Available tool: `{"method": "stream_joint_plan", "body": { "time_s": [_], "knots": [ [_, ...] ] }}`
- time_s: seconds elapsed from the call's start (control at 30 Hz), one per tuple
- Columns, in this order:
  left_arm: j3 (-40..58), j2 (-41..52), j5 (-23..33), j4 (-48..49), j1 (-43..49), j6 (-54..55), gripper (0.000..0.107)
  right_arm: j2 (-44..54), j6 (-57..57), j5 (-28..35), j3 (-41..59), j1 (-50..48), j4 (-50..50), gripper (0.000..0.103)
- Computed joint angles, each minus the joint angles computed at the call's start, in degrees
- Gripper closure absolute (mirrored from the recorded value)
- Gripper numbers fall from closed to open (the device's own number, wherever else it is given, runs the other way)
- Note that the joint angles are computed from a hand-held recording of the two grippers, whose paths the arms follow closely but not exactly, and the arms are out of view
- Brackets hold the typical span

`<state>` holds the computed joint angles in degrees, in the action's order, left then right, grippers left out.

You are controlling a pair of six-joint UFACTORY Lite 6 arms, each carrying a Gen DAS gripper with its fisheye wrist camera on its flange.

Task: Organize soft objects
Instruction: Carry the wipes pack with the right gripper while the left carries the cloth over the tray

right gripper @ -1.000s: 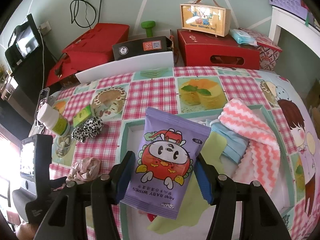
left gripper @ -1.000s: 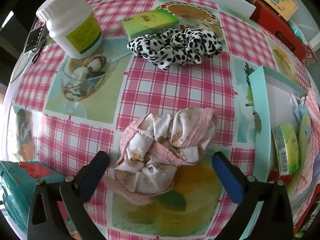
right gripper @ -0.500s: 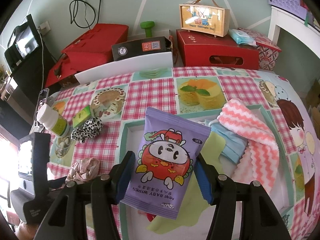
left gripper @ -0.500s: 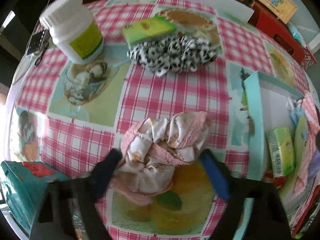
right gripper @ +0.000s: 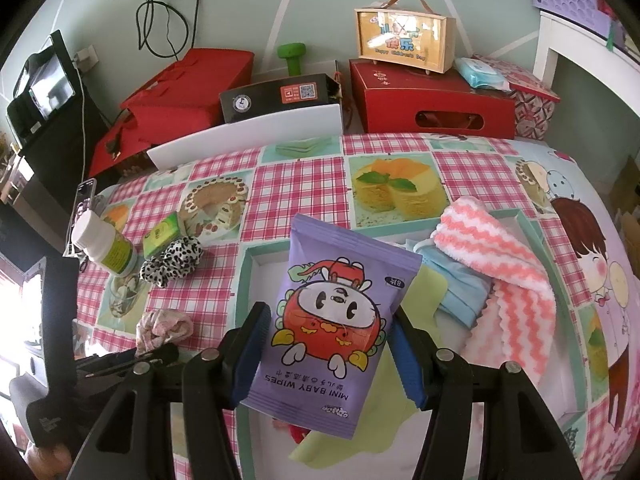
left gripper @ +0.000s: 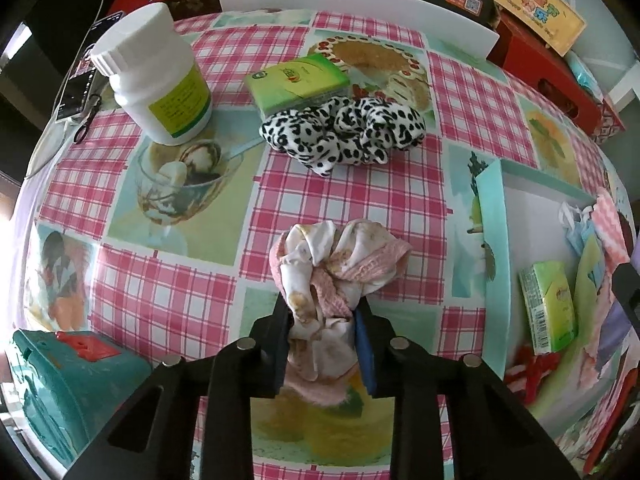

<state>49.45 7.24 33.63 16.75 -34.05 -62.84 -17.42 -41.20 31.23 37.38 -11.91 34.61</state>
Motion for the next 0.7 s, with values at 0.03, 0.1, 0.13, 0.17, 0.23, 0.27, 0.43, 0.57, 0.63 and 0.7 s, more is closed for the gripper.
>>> {"method": "stream_joint_plan", "body": {
  "time_s": [0.03,0.1,0.13,0.17,0.23,0.27,0.43,0.57,0.63,0.7],
  "knots": [
    [-0.2,-0.5,0.1,0.2,0.3,0.1,0.079,0.0,-0.1,0.0,0.0,0.0,0.0,0.041],
    [-0.8,-2.0,0.4,0.5,1.1,0.8,0.080,-0.1,0.0,0.1,0.1,-0.1,0.0,0.041],
    [-1.0,-2.8,0.6,0.8,1.1,0.6,0.080,0.0,-0.1,0.0,0.1,-0.1,0.0,0.041],
    [-1.8,-5.1,1.4,0.9,1.3,0.8,0.080,0.0,0.0,0.0,0.1,-0.1,0.0,0.041],
    [-1.3,-6.9,2.8,2.1,0.9,-0.1,0.080,-0.3,0.0,-0.1,-0.2,0.0,-0.1,0.041],
    [-1.1,-7.8,3.6,3.1,0.4,-0.9,0.080,-0.5,0.0,-0.2,-0.3,0.0,-0.1,0.041],
    [-0.4,-11.9,5.8,5.8,-1.2,-3.0,0.080,-0.8,-0.1,0.1,-0.1,0.1,-0.2,0.041],
    [0.9,-13.5,7.8,8.8,-4.7,-6.3,0.080,-0.8,0.0,0.2,-0.1,0.0,-0.3,0.041],
    [2.1,-12.7,8.5,10.4,-7.6,-9.0,0.080,-0.7,0.0,0.2,0.0,0.0,-0.3,0.041],
    [3.3,-12.2,8.8,11.2,-9.7,-10.2,0.080,-0.6,-0.2,0.4,0.1,-0.5,-0.2,0.041]
  ]
}}
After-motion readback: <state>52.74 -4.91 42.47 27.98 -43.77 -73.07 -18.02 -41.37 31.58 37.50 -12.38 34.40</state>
